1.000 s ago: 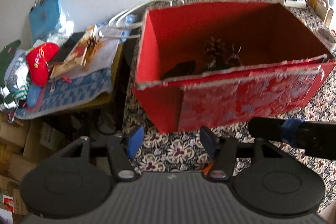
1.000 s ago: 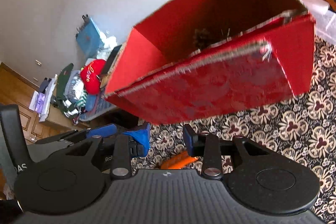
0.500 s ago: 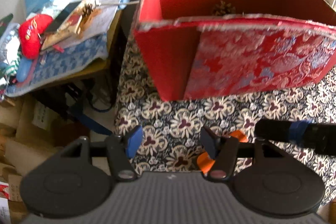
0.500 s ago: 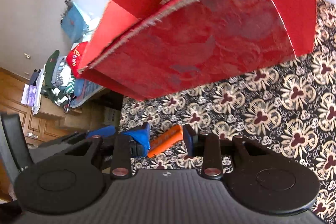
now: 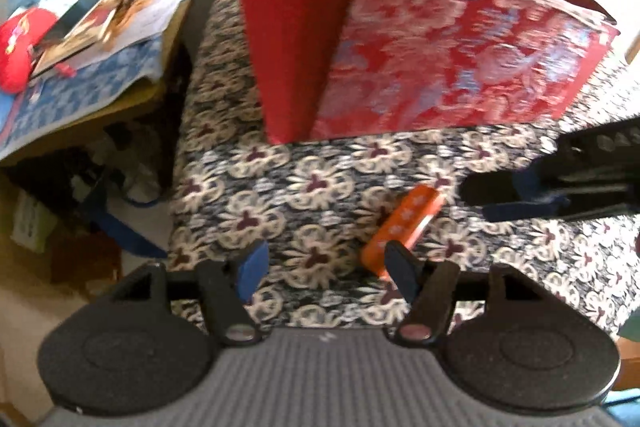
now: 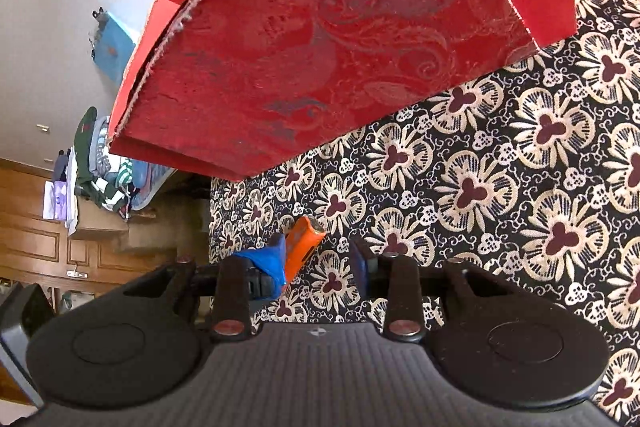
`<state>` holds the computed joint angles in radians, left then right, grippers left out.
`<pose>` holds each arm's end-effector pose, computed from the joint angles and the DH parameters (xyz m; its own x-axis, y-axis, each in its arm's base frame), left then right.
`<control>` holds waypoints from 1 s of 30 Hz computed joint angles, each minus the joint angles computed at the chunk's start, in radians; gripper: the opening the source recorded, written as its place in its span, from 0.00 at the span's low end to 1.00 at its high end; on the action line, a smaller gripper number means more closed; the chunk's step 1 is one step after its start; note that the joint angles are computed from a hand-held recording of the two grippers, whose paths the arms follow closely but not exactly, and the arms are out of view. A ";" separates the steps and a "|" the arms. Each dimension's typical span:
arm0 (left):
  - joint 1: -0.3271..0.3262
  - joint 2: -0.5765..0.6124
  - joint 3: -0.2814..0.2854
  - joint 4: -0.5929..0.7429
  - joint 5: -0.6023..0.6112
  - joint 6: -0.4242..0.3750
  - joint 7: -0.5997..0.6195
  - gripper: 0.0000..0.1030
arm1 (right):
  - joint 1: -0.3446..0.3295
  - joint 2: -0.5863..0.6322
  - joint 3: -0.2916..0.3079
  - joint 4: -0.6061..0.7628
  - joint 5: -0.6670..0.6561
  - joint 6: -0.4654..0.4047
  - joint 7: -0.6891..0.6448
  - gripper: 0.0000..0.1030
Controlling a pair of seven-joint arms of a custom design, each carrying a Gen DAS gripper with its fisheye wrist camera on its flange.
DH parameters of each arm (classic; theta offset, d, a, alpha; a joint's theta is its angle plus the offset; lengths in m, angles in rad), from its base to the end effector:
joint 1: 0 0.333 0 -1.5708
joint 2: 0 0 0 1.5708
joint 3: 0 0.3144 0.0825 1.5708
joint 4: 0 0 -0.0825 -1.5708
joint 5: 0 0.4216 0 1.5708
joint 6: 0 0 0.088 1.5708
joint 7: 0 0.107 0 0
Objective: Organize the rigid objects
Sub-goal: 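Lower the open right gripper around the orange rectangular object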
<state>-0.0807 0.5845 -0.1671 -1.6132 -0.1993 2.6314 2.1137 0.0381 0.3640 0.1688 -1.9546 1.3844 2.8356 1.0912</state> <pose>0.7391 -0.1625 0.3132 -0.5585 -0.8294 0.0106 -0.7362 0.4898 -0.4670 0.6521 0.0802 0.2910 -0.3159 -0.6288 -0.7105 -0.7461 0.6272 -0.2234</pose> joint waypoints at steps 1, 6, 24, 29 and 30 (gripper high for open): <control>0.004 0.001 -0.008 0.001 -0.004 -0.004 0.012 0.66 | 0.001 0.004 -0.001 0.005 -0.007 -0.004 0.004 0.17; -0.017 0.012 -0.003 -0.004 0.008 0.001 0.009 0.62 | -0.008 0.015 0.005 0.018 0.016 -0.012 -0.021 0.18; -0.025 0.012 -0.015 -0.012 -0.018 0.023 0.053 0.46 | -0.020 0.054 0.007 0.061 0.032 -0.046 -0.027 0.16; -0.042 0.013 -0.003 -0.004 0.005 0.013 0.018 0.43 | -0.023 0.061 0.008 0.070 0.034 -0.048 -0.032 0.16; -0.044 0.013 -0.002 -0.003 0.009 0.012 0.012 0.43 | -0.024 0.062 0.009 0.071 0.038 -0.047 -0.036 0.16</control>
